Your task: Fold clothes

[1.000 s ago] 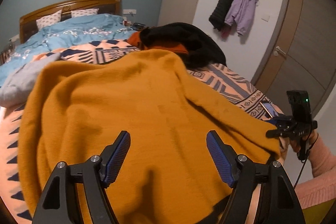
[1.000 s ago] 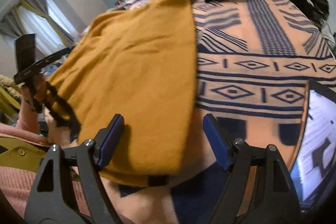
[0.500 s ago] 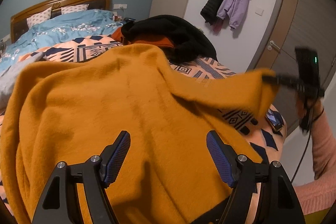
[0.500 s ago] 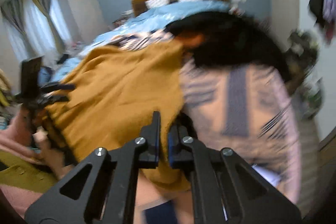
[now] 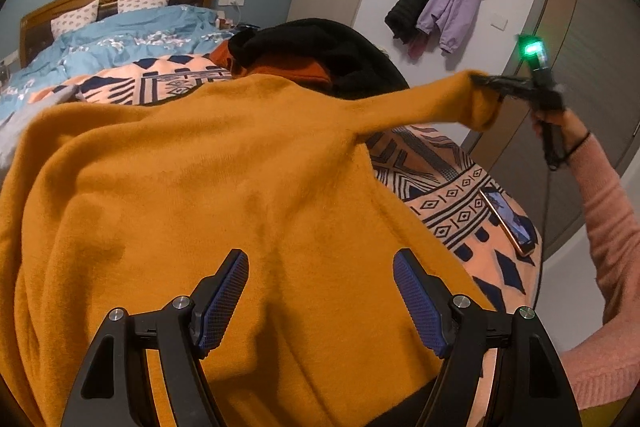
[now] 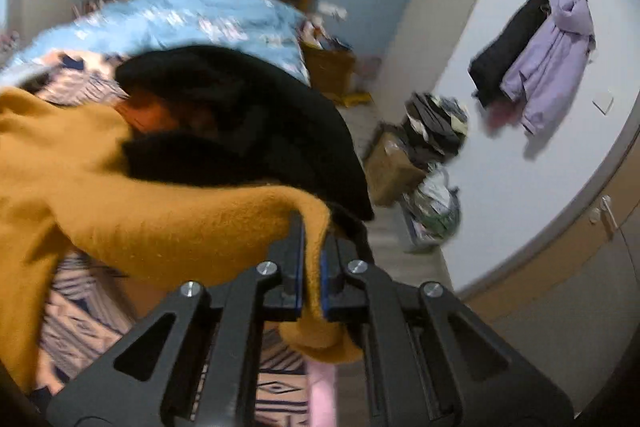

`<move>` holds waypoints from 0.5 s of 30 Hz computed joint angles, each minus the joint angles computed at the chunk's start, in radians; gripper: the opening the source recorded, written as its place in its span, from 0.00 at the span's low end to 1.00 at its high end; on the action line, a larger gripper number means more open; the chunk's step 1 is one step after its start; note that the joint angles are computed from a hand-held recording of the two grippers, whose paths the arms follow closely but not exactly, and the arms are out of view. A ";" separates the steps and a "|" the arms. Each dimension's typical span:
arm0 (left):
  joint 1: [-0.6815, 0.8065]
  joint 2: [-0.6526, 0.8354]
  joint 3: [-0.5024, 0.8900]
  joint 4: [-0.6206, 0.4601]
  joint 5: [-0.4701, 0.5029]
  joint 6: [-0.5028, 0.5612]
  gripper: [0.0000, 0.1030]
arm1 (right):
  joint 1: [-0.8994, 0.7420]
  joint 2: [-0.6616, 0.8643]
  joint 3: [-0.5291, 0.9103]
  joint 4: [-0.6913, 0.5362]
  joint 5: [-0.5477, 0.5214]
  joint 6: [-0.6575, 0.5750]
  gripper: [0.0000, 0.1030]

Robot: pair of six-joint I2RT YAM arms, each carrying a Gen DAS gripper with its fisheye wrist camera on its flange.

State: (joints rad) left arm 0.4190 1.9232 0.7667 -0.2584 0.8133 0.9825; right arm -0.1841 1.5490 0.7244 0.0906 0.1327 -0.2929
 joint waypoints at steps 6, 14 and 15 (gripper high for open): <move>0.065 -0.003 0.013 -0.071 0.021 0.053 0.75 | -0.016 0.319 0.163 -0.072 -0.040 0.095 0.15; 0.382 0.015 0.121 -0.274 0.142 0.242 0.79 | 0.028 -0.040 -0.127 0.015 -0.323 0.118 0.59; 0.424 0.030 0.145 -0.298 0.158 0.261 0.79 | 0.059 -0.131 -0.177 0.000 -0.362 0.106 0.63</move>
State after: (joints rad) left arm 0.8431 1.9529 0.9116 -0.5568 0.9715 1.2433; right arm -0.1255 1.4175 0.5476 0.0906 -0.2293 -0.1866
